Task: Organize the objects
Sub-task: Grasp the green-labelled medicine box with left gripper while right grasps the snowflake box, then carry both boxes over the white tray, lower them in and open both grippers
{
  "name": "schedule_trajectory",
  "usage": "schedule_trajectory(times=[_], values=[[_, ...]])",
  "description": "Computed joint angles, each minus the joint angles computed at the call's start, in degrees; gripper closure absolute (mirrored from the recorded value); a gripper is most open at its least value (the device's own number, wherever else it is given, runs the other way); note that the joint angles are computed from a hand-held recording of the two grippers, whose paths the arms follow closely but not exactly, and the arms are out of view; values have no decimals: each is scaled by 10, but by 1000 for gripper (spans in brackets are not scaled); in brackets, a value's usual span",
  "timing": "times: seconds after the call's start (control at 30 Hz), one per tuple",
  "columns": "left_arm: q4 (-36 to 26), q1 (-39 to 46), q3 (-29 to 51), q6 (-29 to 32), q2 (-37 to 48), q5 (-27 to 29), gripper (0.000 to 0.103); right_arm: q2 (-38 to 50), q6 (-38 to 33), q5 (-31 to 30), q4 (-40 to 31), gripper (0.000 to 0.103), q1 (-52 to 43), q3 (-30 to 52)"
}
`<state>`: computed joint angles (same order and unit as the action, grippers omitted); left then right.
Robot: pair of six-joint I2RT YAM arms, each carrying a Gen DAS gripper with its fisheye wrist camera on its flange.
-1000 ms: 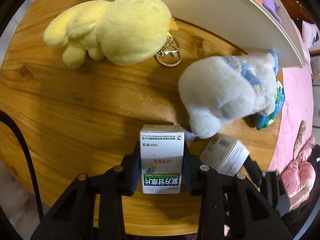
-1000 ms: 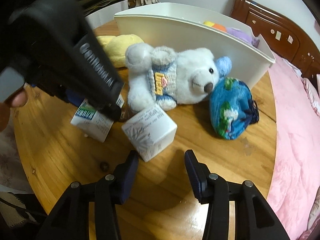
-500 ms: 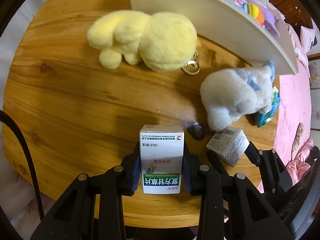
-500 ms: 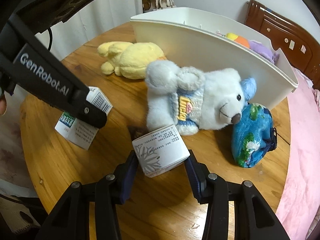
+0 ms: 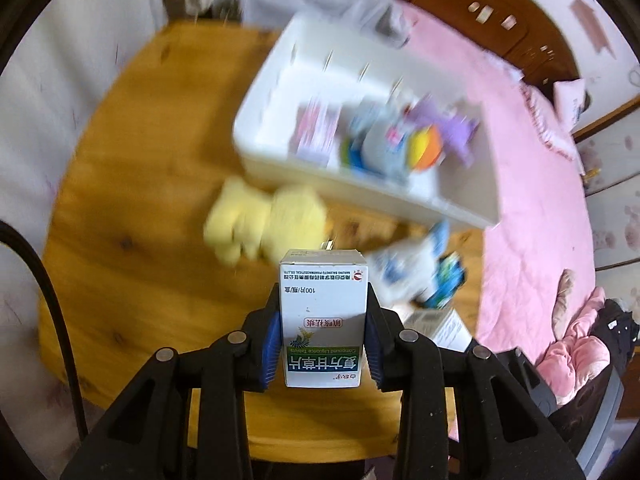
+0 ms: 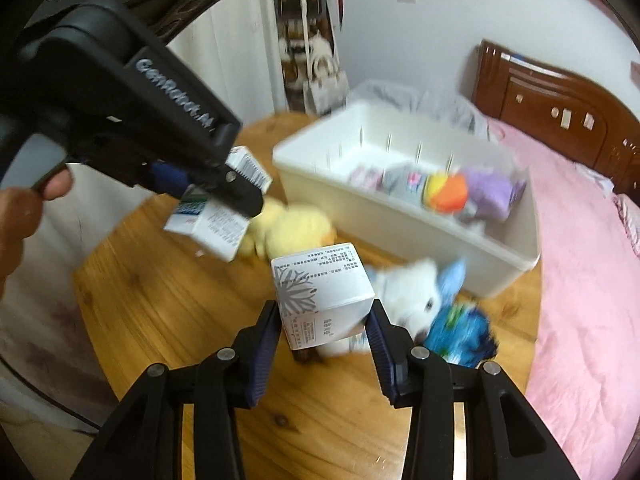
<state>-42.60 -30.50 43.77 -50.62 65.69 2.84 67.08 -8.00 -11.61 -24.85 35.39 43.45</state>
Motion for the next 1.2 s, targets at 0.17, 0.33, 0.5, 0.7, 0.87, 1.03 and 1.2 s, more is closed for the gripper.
schedule_trajectory(times=[0.17,0.33,0.5,0.7,0.87,1.03,1.2], values=[[-44,44,191,76,102,-18,65,7,34,-4,-13,59,-1,82],[-86,83,306,137,136,-32,65,24,62,-8,-16,59,-14,151],[-116,114,398,196,176,-35,65,75,86,7,-5,59,-21,226],[-142,133,490,253,230,-43,65,145,132,55,-23,59,-17,322],[-138,151,540,291,283,-33,65,211,187,70,-55,59,-27,400],[-152,159,601,316,348,-34,65,267,229,87,-82,59,-34,457],[-131,161,628,346,398,-45,65,312,350,180,-87,59,-8,481]])
